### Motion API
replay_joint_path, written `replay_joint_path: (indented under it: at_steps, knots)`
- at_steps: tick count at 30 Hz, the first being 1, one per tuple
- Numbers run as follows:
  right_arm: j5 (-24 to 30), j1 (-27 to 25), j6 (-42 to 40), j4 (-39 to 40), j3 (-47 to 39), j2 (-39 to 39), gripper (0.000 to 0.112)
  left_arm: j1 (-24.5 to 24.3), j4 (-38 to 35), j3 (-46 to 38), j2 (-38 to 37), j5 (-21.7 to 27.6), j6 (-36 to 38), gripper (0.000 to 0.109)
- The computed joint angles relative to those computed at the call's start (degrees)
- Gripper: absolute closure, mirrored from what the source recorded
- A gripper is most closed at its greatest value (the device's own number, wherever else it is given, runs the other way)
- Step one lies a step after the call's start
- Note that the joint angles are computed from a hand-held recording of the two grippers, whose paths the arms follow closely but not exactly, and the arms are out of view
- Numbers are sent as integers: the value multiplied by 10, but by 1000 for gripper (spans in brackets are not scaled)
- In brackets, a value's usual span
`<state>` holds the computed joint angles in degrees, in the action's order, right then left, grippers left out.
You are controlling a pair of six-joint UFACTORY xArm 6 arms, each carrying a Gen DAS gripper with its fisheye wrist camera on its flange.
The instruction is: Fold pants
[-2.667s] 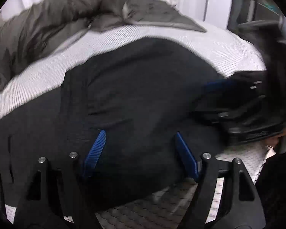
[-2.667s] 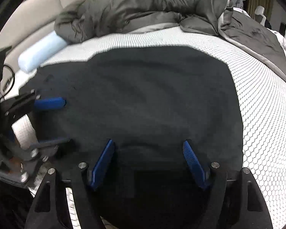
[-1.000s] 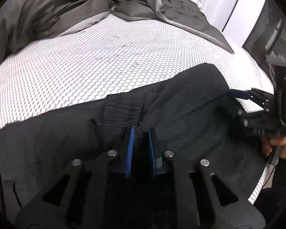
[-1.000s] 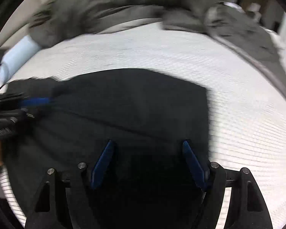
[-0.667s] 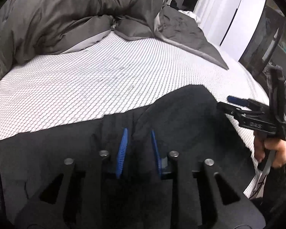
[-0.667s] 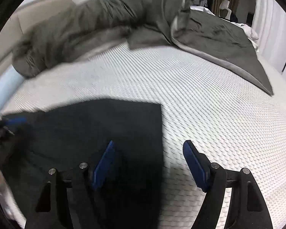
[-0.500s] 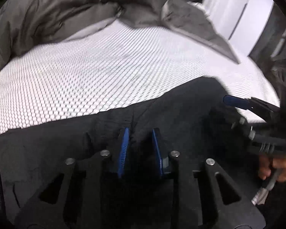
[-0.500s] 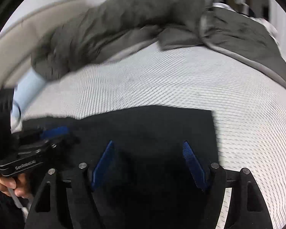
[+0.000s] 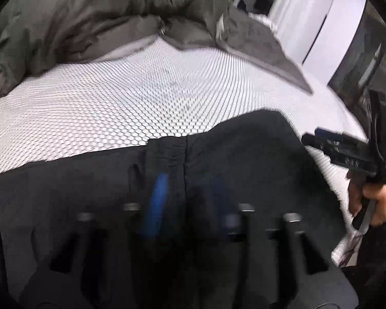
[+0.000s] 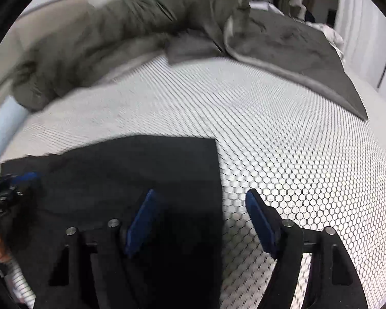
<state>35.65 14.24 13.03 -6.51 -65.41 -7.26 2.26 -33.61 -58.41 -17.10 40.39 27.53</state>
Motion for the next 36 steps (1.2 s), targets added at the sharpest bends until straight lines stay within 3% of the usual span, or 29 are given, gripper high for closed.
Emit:
replay_joint_path:
  at_steps: [1, 3, 7, 9, 12, 14, 16, 19, 23, 27, 30, 33, 36]
  knots:
    - [-16, 5, -11, 23, 13, -14, 19, 4, -1, 20, -27, -8, -10, 27]
    - [-35, 19, -27, 61, 43, -43, 12, 3, 3, 78, -90, -57, -46, 9]
    - [-2, 57, -79, 111, 80, -78, 11, -15, 9, 137, -154, -54, -41, 7]
    - [17, 84, -95, 108, 70, -61, 12, -34, 46, 167, -175, -60, -50, 7]
    - [46, 119, -87, 51, 94, -64, 12, -55, 146, 195, -183, -69, -114, 8]
    - [49, 136, -49, -31, 114, -85, 12, -56, 219, 211, -187, -64, -165, 8]
    - [56, 132, -27, -70, 131, -109, 12, -39, 210, 223, -200, -51, -163, 8]
    - [63, 109, -27, -68, 153, -146, 12, -11, 209, 257, -258, -32, -164, 8]
    - [25, 80, -66, 12, 179, -182, 12, 65, 120, 287, -350, 9, -138, 8]
    - [-8, 73, -89, 72, 201, -221, 12, 177, 49, 299, -405, 37, -127, 8]
    - [-13, 68, -85, 80, 190, -214, 12, 271, 0, 291, -380, 61, -129, 10]
    - [-8, 59, -94, 90, 185, -206, 12, 371, -123, 258, -299, 136, -99, 24]
    - [-6, 52, -110, 98, 176, -194, 11, 386, -172, 233, -234, 122, -83, 36]
